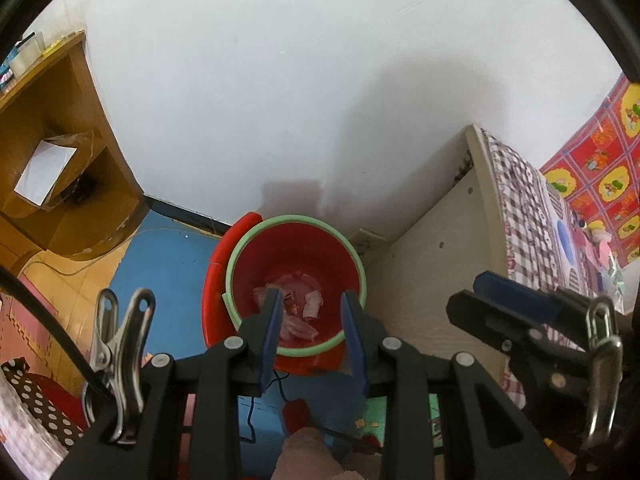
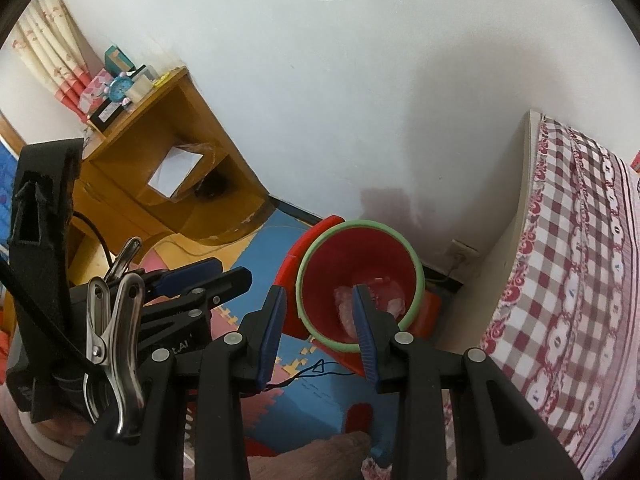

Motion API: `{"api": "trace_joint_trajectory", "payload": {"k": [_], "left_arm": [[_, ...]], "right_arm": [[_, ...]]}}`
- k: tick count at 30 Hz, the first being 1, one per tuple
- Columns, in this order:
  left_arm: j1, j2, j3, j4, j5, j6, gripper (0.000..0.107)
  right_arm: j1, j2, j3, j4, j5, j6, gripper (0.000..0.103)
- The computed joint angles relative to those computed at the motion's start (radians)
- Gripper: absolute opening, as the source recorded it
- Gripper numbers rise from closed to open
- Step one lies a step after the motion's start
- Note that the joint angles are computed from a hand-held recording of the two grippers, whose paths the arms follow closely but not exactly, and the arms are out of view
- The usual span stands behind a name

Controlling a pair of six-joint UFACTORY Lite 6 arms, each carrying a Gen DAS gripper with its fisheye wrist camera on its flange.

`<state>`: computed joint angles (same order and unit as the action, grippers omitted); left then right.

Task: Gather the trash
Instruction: 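Move both grippers back over the trash on the bed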

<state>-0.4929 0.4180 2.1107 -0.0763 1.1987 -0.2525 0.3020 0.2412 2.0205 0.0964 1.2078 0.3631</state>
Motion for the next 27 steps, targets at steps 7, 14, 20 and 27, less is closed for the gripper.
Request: {"api": "trace_joint_trajectory", "payload": {"k": [7,14,20,27], "left_arm": [[-0.052,-0.059,-0.008,0.045,0.040,-0.049,0.031],[-0.137,-0.148,-0.032,0.105,0.091,-0.123,0.031],[-0.232,-0.194,0.002,0.166,0.156,-0.207,0.031],[-0.388,-0.193,0.119,0.254,0.276,-0.335,0.031]], "right_arm": [[0.021,-0.096,-0.035,-0.008,0.027,0.012,0.035],[0.030,-0.219,-0.079,-0.011,0.066,0.000,0.035],[0.022,-0.338,-0.115,0.008,0.131,-0.022,0.035],[-0.022,-0.496,-0.154,0.030,0.233,-0.044,0.035]]}}
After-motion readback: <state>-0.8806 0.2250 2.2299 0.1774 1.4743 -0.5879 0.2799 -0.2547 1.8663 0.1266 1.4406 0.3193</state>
